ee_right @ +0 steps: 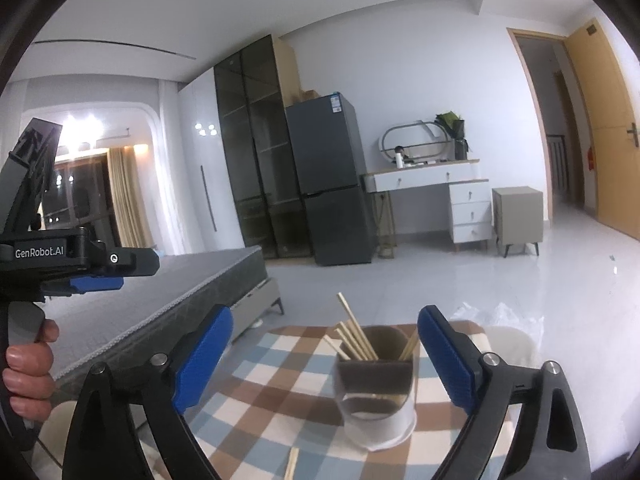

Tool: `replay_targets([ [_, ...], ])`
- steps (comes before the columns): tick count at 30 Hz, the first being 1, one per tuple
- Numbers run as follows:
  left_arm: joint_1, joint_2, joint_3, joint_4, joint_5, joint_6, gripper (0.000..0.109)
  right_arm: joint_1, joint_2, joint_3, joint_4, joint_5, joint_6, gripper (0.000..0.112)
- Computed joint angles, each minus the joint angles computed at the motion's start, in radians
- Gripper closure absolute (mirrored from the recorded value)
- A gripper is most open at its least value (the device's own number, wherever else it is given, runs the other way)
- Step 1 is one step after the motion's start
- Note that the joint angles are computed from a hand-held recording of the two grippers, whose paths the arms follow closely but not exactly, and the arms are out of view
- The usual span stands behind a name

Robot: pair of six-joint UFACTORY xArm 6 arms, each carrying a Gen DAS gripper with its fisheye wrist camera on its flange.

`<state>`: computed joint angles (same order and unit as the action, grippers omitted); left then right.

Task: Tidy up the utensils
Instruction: 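Lower both chopsticks into the holder and open both tools, then lower both tools to the last chopsticks on the rug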

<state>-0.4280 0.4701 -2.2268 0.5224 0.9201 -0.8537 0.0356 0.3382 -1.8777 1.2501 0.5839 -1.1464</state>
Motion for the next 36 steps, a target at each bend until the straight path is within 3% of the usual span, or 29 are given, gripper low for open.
replay_targets([
  [9, -0.031, -0.18, 0.334, 0.217, -0.122, -0.178, 0.016, -0.004, -0.102, 0.172, 0.069, -0.002, -0.053, 0.015],
  [15, -0.007, -0.219, 0.492, 0.249, -0.175, -0.259, 0.016, 0.002, -0.149, 0.29, 0.066, -0.025, -0.086, 0.015],
  [19, 0.006, -0.221, 0.553, 0.28, -0.197, -0.308, 0.016, 0.002, -0.127, 0.291, -0.005, -0.022, -0.025, 0.015],
  [28, 0.058, -0.168, 0.579, 0.228, -0.23, -0.305, 0.016, 0.043, -0.086, 0.303, -0.22, -0.03, 0.1, 0.015],
  [33, 0.089, -0.154, 0.629, 0.123, -0.246, -0.283, 0.016, 0.057, -0.025, 0.246, -0.388, 0.031, 0.239, 0.016],
  [36, 0.107, -0.145, 0.629, 0.045, -0.225, -0.26, 0.016, 0.066, 0.033, 0.177, -0.491, 0.087, 0.326, 0.027],
])
